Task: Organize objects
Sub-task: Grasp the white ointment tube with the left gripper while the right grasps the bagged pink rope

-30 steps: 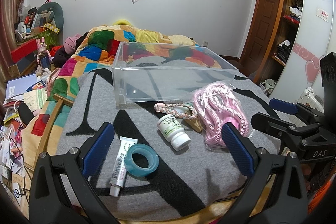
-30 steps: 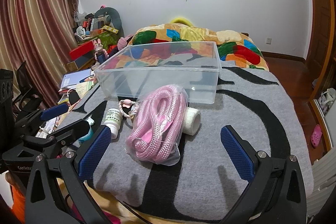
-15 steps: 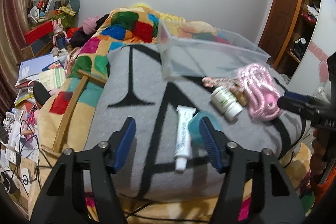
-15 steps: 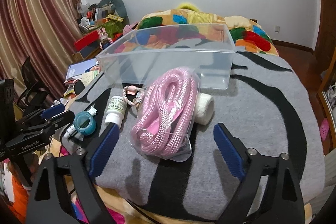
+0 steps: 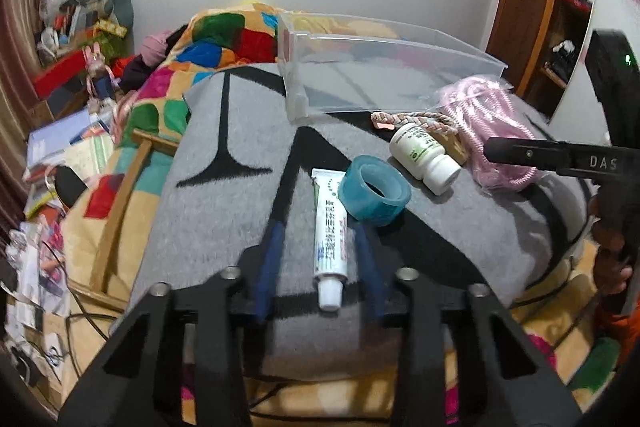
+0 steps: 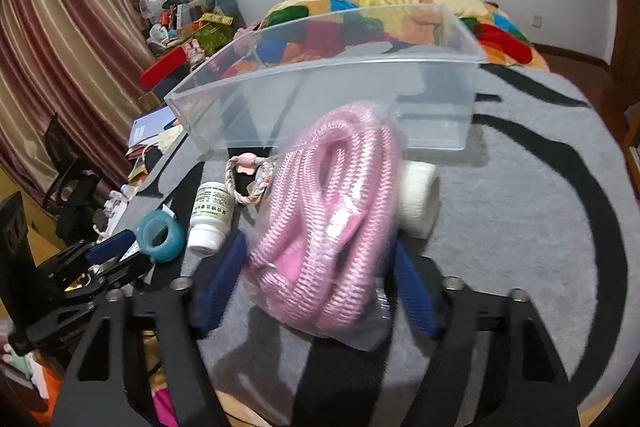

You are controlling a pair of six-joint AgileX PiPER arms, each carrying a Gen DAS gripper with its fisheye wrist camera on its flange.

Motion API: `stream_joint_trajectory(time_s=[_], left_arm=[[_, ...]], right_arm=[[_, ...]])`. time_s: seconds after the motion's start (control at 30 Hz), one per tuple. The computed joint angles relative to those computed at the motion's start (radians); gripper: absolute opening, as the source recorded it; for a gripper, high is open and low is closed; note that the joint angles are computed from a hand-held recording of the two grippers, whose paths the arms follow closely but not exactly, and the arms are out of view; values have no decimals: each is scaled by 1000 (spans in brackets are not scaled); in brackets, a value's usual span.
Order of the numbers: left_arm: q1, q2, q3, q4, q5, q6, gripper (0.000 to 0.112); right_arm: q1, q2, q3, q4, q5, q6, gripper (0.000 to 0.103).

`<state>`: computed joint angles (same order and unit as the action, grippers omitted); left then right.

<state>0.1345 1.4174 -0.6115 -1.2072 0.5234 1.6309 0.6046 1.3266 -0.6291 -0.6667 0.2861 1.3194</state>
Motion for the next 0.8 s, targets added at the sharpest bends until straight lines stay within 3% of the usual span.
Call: stream_joint_trajectory(time_s=[0.07, 0.13, 0.23, 0.33, 0.4, 0.53, 0.8], left_arm=[[-6, 2, 0, -14, -2, 10, 15], [-6, 6, -9, -7, 1, -8, 15], [8, 19, -29, 0, 11, -32, 15], [28, 21, -58, 9, 42, -65, 15], [39, 24, -82, 7, 63, -84, 15], [49, 20, -131, -2, 112, -121, 15], [9, 27, -234, -24, 136, -179, 15]], right_arm=[[18, -7, 6, -48, 11, 44, 53], [62, -17, 16, -179, 49, 182, 51], [103, -40, 14, -229, 107, 232, 47], [154, -74, -1, -260, 184, 257, 29], [159, -93, -9, -245, 197, 233, 22], [193, -116, -31, -268, 258, 242, 22], [228, -171, -89, -312, 350, 215, 22]])
